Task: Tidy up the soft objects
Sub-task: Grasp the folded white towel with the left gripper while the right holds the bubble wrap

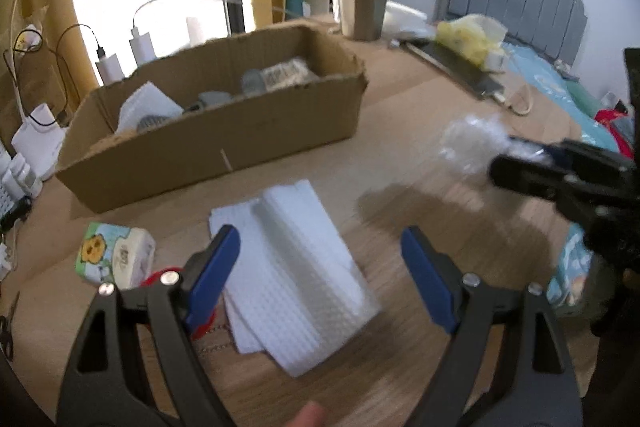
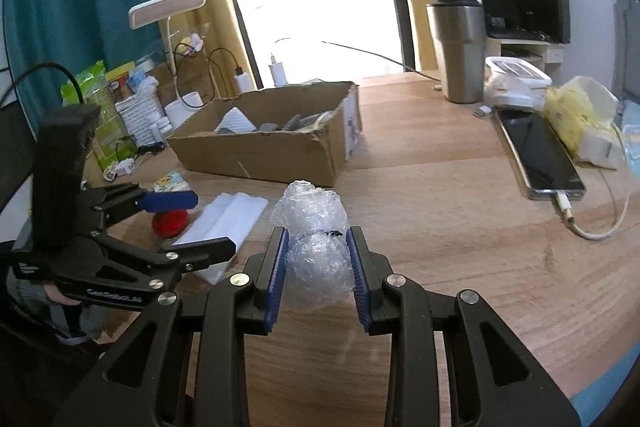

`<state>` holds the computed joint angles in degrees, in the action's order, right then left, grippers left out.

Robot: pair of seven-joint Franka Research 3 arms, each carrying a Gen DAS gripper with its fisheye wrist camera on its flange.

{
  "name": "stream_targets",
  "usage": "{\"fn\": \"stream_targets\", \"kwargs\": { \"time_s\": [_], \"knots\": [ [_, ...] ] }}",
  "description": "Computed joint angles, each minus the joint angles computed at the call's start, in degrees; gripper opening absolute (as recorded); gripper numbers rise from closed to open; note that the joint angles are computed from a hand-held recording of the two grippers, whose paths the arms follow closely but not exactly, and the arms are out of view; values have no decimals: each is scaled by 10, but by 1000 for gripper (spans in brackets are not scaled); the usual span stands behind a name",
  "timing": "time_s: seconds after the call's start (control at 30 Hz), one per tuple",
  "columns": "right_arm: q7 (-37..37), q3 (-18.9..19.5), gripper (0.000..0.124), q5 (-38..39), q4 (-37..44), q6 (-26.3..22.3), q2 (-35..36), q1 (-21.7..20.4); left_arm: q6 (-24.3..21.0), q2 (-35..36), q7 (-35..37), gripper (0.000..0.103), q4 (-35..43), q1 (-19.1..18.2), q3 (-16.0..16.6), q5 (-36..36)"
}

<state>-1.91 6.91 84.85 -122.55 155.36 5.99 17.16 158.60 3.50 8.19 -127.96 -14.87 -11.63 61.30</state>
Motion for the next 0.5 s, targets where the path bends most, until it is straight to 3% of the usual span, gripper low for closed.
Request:
{"fn": "stream_targets", "kwargs": {
  "time_s": [0.2, 0.47, 0.5],
  "knots": [
    [3, -3, 32, 2, 5, -6, 8, -7, -23, 32, 65, 84, 17, -2, 1, -84],
    [14, 0, 32, -10, 16, -10, 20, -11, -6, 27, 52, 83, 9, -7, 11, -68],
    [16, 1, 32, -13, 17, -9, 21, -11, -2, 27, 56, 77, 8, -6, 12, -69]
  ]
}}
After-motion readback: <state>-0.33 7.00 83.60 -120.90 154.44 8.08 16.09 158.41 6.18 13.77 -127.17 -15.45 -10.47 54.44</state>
